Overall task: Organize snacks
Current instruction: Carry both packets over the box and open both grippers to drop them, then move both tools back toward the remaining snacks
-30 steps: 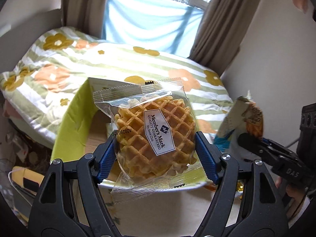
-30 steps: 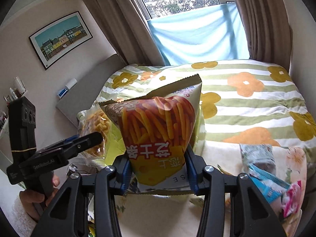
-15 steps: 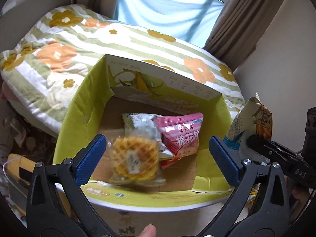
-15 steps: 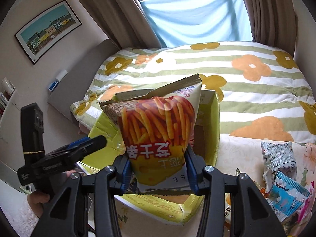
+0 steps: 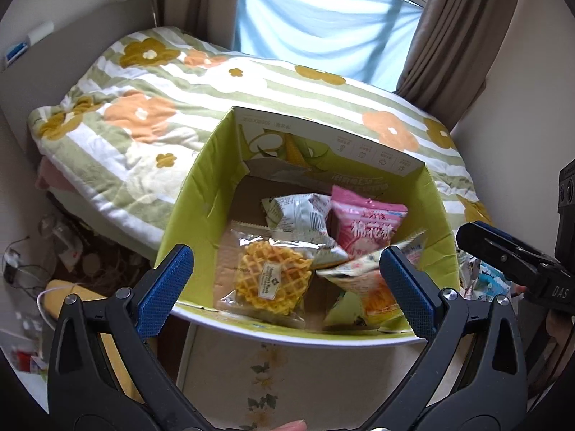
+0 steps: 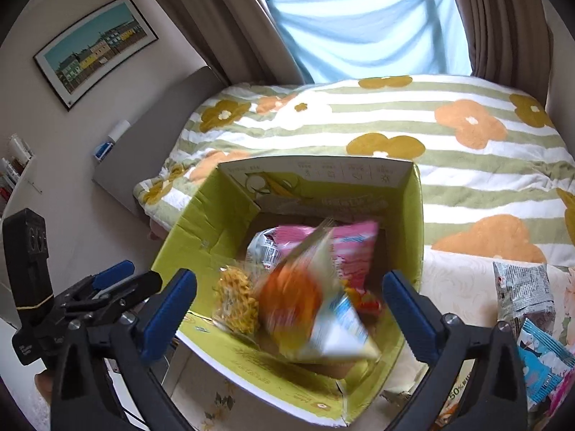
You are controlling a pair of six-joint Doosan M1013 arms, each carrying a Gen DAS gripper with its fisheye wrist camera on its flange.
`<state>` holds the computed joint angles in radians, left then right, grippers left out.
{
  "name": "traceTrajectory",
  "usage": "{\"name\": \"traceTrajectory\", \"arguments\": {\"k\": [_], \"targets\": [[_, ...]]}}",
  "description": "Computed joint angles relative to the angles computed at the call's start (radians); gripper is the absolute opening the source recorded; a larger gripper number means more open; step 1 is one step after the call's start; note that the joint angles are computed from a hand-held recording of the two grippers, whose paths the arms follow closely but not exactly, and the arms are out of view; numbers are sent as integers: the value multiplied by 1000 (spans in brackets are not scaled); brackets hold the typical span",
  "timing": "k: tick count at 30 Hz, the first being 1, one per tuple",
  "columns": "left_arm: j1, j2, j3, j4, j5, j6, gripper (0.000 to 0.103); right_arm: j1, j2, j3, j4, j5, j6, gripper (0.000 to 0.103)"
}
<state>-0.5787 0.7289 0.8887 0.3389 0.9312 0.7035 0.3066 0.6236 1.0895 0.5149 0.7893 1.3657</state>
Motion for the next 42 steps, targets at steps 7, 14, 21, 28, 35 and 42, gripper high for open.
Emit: {"name": "traceTrajectory", "arguments": {"k": [7,14,21,28,35,42], "targets": [[-10,-22,34,25,-6,-12,103,12,-19,22,-52,-13,19,103],[-22,-46,57,63,-25,-13,103,22,-55,61,-80,-54,34,103],[-40,-62,60,91,-47,21,103,30,-124,129,-203,-119,157,103],[-74,-57,40,127,-74,73,103,30,-212,224,-396,-161,321,103],[-126,-20,-26,127,-67,116,103,-5,-311,357,-585,-203,502,103],[-187,71,-180,85,-2,187,103,-72,-387,468,-668,-209,511,103]]}}
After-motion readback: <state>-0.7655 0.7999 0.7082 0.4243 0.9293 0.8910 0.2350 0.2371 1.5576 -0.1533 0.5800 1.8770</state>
